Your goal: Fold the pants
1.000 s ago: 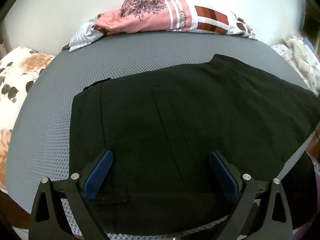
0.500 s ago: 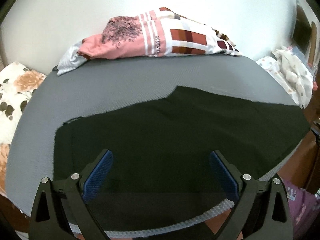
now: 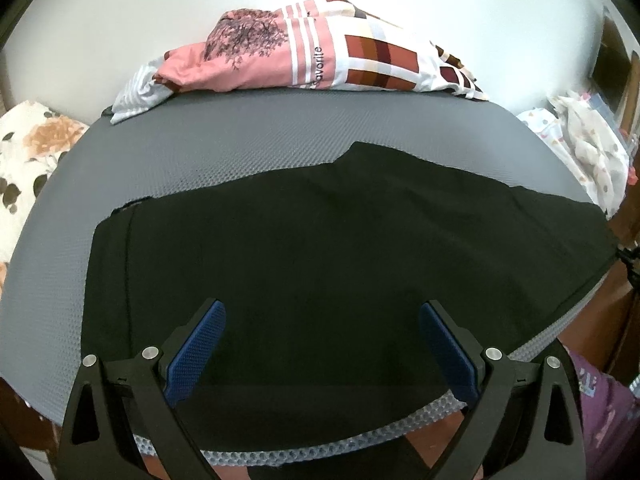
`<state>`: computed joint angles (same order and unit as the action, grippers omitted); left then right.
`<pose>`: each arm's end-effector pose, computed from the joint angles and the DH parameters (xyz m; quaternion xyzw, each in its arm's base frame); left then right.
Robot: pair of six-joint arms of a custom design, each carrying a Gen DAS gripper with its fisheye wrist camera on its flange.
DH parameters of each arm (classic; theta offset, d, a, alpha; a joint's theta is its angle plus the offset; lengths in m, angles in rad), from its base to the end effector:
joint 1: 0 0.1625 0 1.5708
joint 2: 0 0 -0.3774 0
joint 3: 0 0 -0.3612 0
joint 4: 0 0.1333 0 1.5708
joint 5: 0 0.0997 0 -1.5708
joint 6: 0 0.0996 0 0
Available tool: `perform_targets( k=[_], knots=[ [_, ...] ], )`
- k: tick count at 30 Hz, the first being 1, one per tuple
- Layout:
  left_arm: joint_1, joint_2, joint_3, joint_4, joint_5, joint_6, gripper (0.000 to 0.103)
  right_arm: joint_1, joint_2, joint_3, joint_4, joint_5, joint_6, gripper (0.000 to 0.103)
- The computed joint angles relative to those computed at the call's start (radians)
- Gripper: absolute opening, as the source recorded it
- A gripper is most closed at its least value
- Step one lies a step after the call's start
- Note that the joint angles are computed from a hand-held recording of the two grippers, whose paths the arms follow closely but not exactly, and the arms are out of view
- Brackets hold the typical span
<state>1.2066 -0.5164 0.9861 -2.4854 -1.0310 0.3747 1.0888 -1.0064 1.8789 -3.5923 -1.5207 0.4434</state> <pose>-0.1044 -0.7918 0.1511 0.2846 0.8979 -0.2113 0.2612 -0.1397 -0.5653 0.2549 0.3624 0.7570 -0.5435 0.0105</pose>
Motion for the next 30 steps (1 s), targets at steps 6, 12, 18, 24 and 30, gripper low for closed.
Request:
perform_targets(
  k=[6, 12, 18, 24, 30],
  knots=[
    [0.008, 0.001, -0.014, 0.012, 0.009, -0.018, 0.097, -0.004, -0.032, 0.068, -0.094, 0.083, 0.043, 0.002],
    [0.016, 0.009, -0.03, 0.037, 0.008, -0.041, 0.097, -0.022, -0.067, 0.149, -0.102, 0.033, 0.065, 0.001],
    [0.008, 0.01, -0.016, 0.023, 0.019, -0.007, 0.097, -0.023, -0.05, 0.119, -0.145, 0.145, 0.03, 0.006],
    [0.008, 0.008, -0.008, 0.017, 0.021, 0.0, 0.097, -0.02, -0.029, 0.031, -0.018, 0.098, 0.054, 0.009],
    [0.015, 0.012, -0.022, 0.033, 0.013, -0.018, 0.097, -0.029, -0.008, 0.033, -0.038, 0.08, 0.095, 0.011]
  ],
)
